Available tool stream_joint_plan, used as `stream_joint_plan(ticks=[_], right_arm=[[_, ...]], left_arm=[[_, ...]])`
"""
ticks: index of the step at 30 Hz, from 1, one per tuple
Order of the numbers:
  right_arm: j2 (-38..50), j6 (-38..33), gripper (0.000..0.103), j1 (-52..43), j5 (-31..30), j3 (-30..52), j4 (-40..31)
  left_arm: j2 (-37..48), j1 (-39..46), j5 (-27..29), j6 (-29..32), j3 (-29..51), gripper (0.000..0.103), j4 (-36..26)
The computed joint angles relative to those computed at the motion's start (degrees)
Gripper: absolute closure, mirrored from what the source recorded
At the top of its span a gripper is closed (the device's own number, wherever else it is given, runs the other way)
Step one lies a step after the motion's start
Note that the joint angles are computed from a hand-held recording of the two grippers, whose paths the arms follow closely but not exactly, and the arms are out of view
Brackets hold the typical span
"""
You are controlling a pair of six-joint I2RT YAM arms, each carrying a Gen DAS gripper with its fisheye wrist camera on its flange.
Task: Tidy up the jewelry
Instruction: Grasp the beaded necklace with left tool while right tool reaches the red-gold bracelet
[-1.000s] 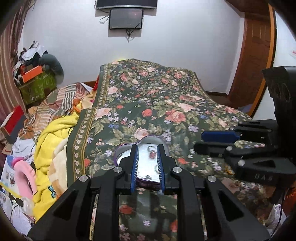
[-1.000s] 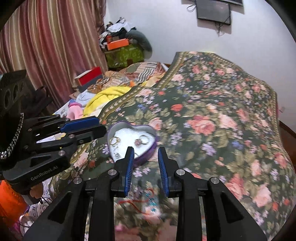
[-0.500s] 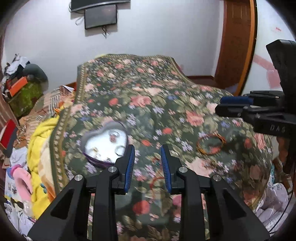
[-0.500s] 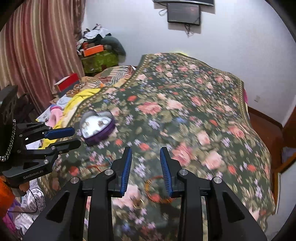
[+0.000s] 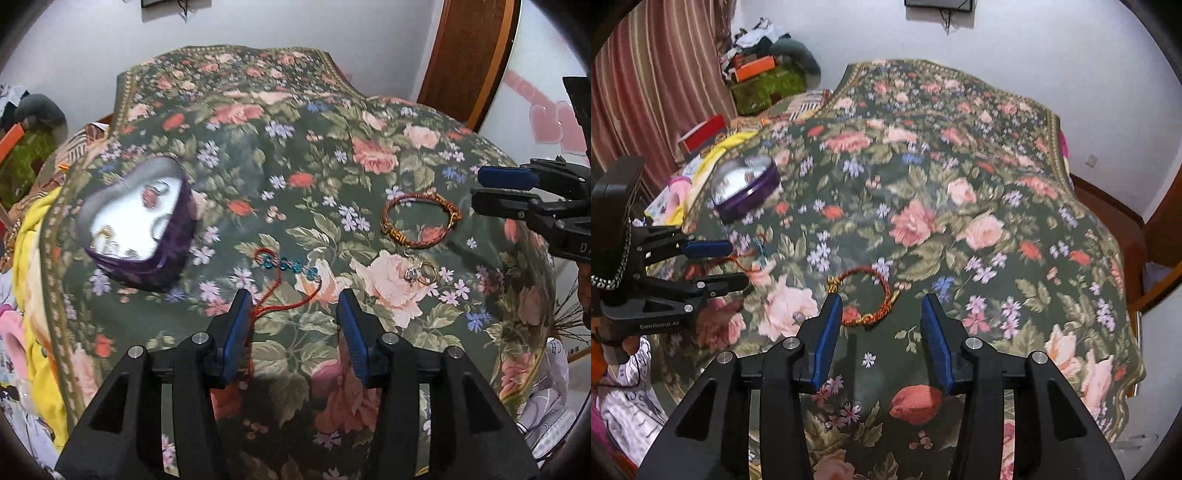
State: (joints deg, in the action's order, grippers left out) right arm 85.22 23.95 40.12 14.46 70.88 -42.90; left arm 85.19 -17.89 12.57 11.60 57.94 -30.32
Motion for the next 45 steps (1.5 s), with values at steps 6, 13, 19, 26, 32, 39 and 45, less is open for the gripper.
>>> stream_joint_plan(ticks=[6, 13, 19, 26, 32, 39, 45], right_arm=[[3.2, -1.3, 0.062, -0.2, -1.7, 1.1, 0.7], [7.6, -1.8, 0.062, -0.4, -3.4, 3.8, 0.5], [10.1, -2.0, 0.060, -1.0, -4.8, 5.7, 0.3], [11.9, -1.6, 0.048, -0.7, -7.4, 7.6, 1.1], [14.6, -2.9, 0.046, 0.3, -6.5, 9.4, 0.6], [14.8, -3.1, 0.047, 0.0, -6.9, 8.6, 2.6], [14.4, -2.9, 0.080, -0.2, -7.8, 7.7, 4.0]], left_arm=[[2.1, -0.4, 0.6, -0.7, 0.0, 0.050, 2.8], [3.7, 0.1, 1.8, -1.5, -0.2, 0.057, 6.4], [4.7, 1.7, 3.3, -2.3, 0.6, 0.076, 6.8], [5.3, 4.2, 5.8, -3.4, 0.7, 0.096, 7.1], [3.7, 4.2, 5.2, -4.2, -0.3, 0.096, 7.3], [-0.3, 3.9, 3.5, -3.1, -2.9, 0.096, 7.8], [-2.6, 4.5, 4.1, -3.4, -2.9, 0.096, 7.4]])
